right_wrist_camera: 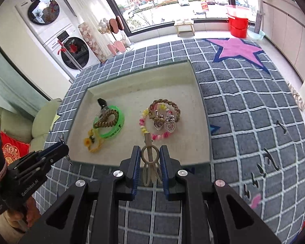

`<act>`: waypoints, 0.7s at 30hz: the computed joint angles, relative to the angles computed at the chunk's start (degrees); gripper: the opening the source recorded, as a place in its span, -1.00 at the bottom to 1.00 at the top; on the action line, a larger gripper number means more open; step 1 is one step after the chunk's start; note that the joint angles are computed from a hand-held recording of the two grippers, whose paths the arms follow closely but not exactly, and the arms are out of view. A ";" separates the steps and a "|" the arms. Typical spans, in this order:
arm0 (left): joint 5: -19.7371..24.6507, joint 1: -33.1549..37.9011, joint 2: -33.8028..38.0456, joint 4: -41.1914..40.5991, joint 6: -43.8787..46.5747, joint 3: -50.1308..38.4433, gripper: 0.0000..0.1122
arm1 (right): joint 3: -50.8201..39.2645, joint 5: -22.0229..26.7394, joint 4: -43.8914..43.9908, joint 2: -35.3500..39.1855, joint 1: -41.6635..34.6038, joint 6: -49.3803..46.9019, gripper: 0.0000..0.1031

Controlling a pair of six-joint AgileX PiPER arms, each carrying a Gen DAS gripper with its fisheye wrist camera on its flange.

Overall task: Organize jewelry
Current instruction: 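Carry the star clip into the tray with the left tool while the right carries the tassel clip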

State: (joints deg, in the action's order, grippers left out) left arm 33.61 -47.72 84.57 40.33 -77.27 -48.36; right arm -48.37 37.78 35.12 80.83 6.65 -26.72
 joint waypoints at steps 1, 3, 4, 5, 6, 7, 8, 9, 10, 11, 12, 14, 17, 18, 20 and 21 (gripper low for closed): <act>-0.21 0.65 1.23 -0.17 0.69 -0.53 -0.46 | -0.19 -0.74 0.48 1.40 0.38 -0.27 -0.60; -0.27 1.58 3.59 0.17 1.16 -1.52 -0.46 | -0.63 -2.02 0.68 3.60 1.14 -0.19 -0.59; -0.29 2.04 4.64 0.56 1.16 -1.96 -0.45 | -0.85 -2.79 0.76 4.88 1.49 -0.16 -0.60; -0.41 2.68 5.79 0.79 1.34 -2.46 -0.45 | -0.98 -3.44 0.87 5.75 1.74 -0.09 -0.60; -0.61 3.29 6.84 1.00 1.44 -2.88 -0.45 | -1.14 -4.34 0.79 6.75 2.10 0.25 -0.60; -0.71 3.35 7.48 1.48 0.94 -2.93 -0.45 | -1.23 -5.79 -0.06 7.67 2.68 1.22 -0.59; -0.54 3.64 8.57 2.01 0.55 -3.39 -0.45 | -1.38 -7.05 -1.57 8.30 3.34 2.66 -0.60; -0.46 3.85 9.38 2.48 0.22 -3.68 -0.45 | -1.57 -8.09 -2.93 8.93 3.89 3.86 -0.60; -0.61 4.21 10.38 2.78 0.17 -4.07 -0.45 | -1.61 -8.83 -3.65 9.32 4.24 4.54 -0.60; -0.65 4.33 10.95 3.08 -0.05 -4.32 -0.45 | -1.89 -9.43 -4.36 9.93 4.44 5.21 -0.60; -0.53 4.37 11.67 4.10 -0.95 -4.57 -0.45 | -2.34 -9.74 -4.84 10.60 4.45 5.67 -0.60; -0.25 4.39 12.69 5.13 -1.73 -5.02 -0.45 | -2.85 -10.73 -5.37 11.81 4.51 6.36 -0.60; -0.99 4.72 13.19 5.55 -2.21 -5.01 -0.45 | -2.86 -11.76 -4.27 12.62 4.46 5.48 -0.60; -0.86 4.72 13.31 5.81 -2.41 -5.11 -0.45 | -2.71 -11.98 -4.39 12.51 4.62 5.50 -0.60; -0.74 4.66 13.38 6.01 -2.59 -5.20 -0.45 | -2.50 -12.21 -4.91 12.31 4.97 5.72 -0.59; -0.81 4.80 13.41 5.97 -2.46 -5.25 -0.45 | -2.54 -11.96 -4.68 12.32 4.95 5.40 -0.59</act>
